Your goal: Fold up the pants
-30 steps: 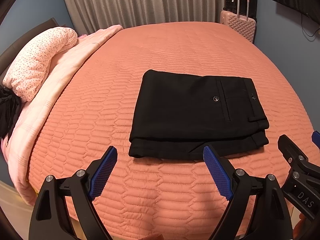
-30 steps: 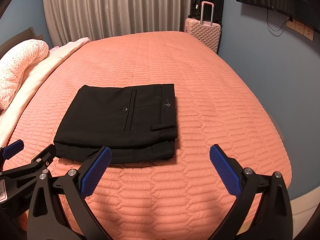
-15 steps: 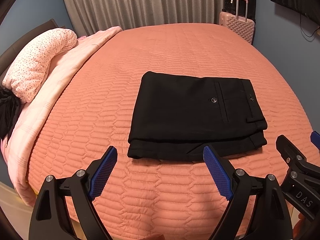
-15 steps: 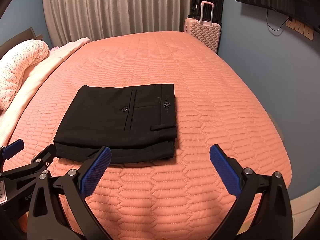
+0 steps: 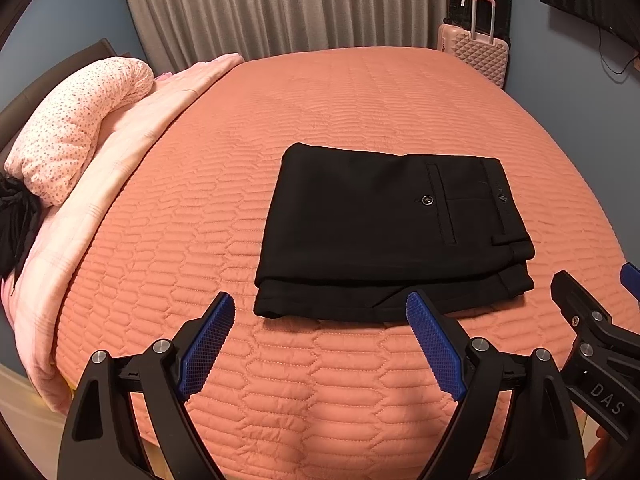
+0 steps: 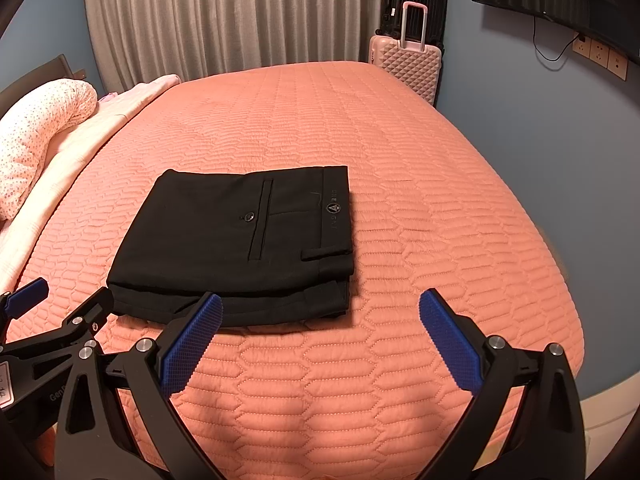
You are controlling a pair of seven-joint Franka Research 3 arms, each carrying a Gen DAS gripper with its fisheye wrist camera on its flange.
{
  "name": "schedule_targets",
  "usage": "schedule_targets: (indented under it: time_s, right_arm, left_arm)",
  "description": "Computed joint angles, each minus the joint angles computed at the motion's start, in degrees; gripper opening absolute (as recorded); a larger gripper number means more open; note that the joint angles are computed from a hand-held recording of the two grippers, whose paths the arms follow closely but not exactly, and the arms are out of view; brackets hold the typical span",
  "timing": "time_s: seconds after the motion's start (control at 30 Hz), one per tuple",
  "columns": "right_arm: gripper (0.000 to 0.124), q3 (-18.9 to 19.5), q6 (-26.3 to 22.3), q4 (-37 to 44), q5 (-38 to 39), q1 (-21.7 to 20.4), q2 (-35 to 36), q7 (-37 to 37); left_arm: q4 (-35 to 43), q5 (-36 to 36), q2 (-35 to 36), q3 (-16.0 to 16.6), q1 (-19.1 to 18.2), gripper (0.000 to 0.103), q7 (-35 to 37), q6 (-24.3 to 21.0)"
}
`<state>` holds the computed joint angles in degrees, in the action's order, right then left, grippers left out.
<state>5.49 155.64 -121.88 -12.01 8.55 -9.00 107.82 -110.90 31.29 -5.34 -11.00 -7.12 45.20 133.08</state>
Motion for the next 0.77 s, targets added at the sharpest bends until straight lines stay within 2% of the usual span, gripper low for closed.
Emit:
schedule_targets:
  time_s: [0.27,0.4,0.53,0.77]
  right_arm:
    - [0.098,0.0,0.1,-0.2,0.1,0.0,-0.1,-0.2]
    - [0.098,0.0,0.0,-0.1,0.1,0.0,0.0,-0.1]
    - [0.098,0.0,0.1,-0.1,-0.3,-0.1,-0.1,0.2]
    - [0.098,0.0,0.0,-0.2,-0.2,-0.2,-0.2,0.3]
  left_arm:
    - [-0.2,2.0,-0.1,-0.3,-0.1,0.086,-1.1,0.0]
    - [-1.2,0.9,-0.7,0.0,-0.1,0.086,-0.6,1.6]
    - [-0.5,3.4,-0.2,-0.6,-0.1,0.086,-1.7,-0.2]
    - [0.6,1.5,0.4,-0.1,-0.3,0.086,-0.5,-1.2]
